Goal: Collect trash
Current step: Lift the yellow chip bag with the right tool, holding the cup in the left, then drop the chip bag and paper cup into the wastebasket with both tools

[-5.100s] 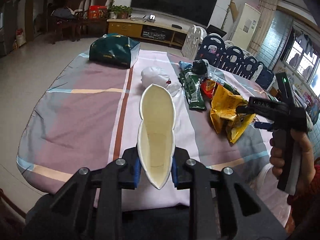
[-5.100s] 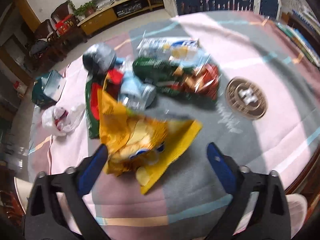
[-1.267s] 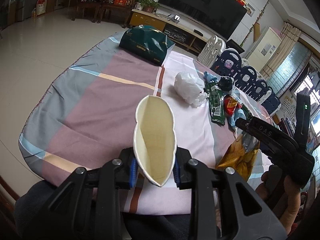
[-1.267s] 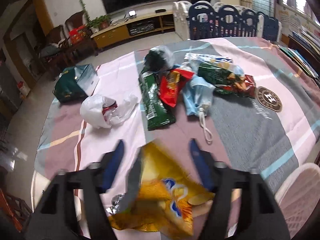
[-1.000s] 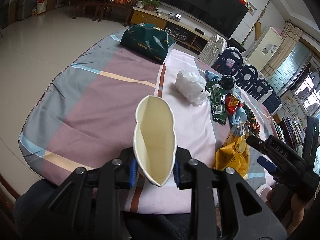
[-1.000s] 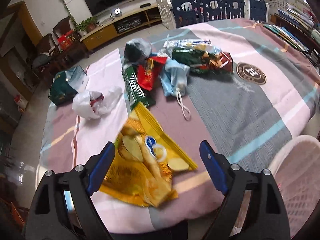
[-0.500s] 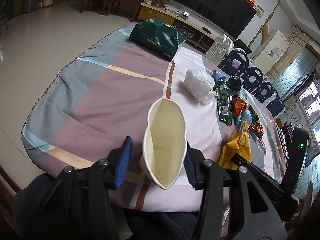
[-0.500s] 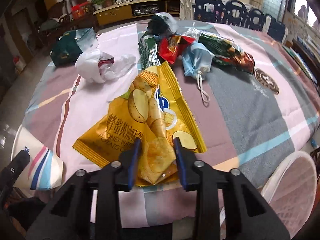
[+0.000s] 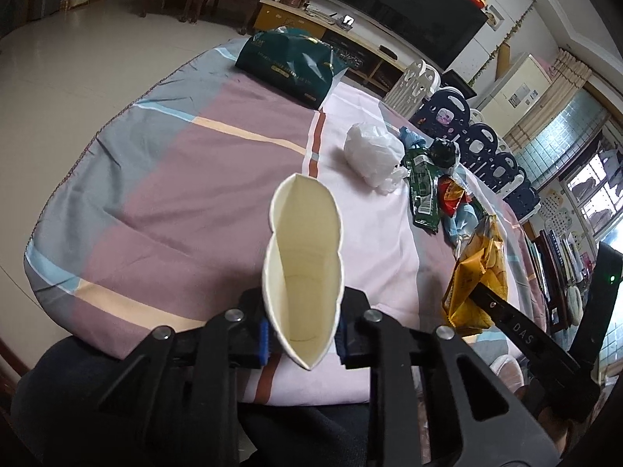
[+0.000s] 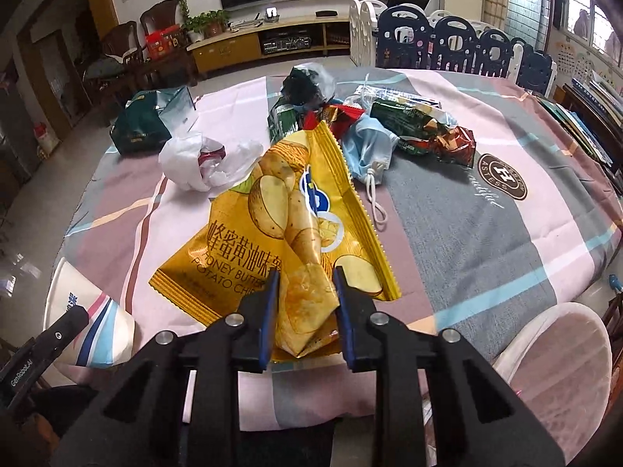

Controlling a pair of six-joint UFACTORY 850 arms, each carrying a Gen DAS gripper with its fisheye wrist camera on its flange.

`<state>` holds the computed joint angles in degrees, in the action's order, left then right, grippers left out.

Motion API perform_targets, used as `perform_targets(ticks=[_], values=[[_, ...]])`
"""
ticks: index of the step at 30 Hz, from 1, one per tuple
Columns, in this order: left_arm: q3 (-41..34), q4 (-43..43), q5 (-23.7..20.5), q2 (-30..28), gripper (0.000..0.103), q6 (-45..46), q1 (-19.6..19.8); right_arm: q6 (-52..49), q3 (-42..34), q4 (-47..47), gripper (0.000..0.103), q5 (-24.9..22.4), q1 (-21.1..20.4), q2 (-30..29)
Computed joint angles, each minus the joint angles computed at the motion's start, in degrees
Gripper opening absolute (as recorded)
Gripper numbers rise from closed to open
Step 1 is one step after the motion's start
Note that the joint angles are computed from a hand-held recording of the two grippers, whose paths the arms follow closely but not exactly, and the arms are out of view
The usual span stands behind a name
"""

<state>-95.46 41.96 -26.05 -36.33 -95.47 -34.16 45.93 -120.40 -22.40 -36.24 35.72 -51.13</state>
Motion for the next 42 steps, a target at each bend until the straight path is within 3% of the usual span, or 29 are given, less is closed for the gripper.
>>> perform_targets(ticks=[5, 9, 14, 24, 30, 39, 41, 42], values=[[-2.4, 8.9, -3.9, -1.1, 0.022, -2.9, -2.1, 4.5, 6.7, -3.5, 0.027, 3.2, -0.4, 5.3], [-5.4, 8.7, -9.9, -1.4, 0.022, 1.8, -3.9, 11.2, 16.2, -11.0, 0.027, 7.0, -0.7, 13.3], [-8.2, 14.5, -15.8, 0.9, 0.022, 2.1, -7.8, 20.1, 29.6, -19.9, 0.027, 9.8, -1.8, 25.3], [-16.3, 20.0, -21.1, 1.4, 0.022, 7.8, -16.3, 32.0, 45.0, -31.2, 0.028, 7.0, -3.5, 41.9], [-21.8, 20.4, -22.4, -0.8, 0.022, 12.7, -19.6, 28.7, 52.1, -30.8, 0.028, 4.5, -3.4, 48.5], [-35.8, 12.3, -23.0, -9.7, 0.022, 25.7, -20.9, 12.9, 55.7, -8.7, 0.028, 10.6, -7.8, 46.6], [-38.1, 9.5, -22.8, -11.3, 0.022, 28.2, -20.8, 12.2, 55.5, -6.5, 0.034, 9.1, -8.4, 45.3], [-38.9, 7.8, -22.3, -11.9, 0.022, 29.3, -20.6, 11.1, 55.4, -5.0, 0.044, 8.7, -8.9, 44.8]])
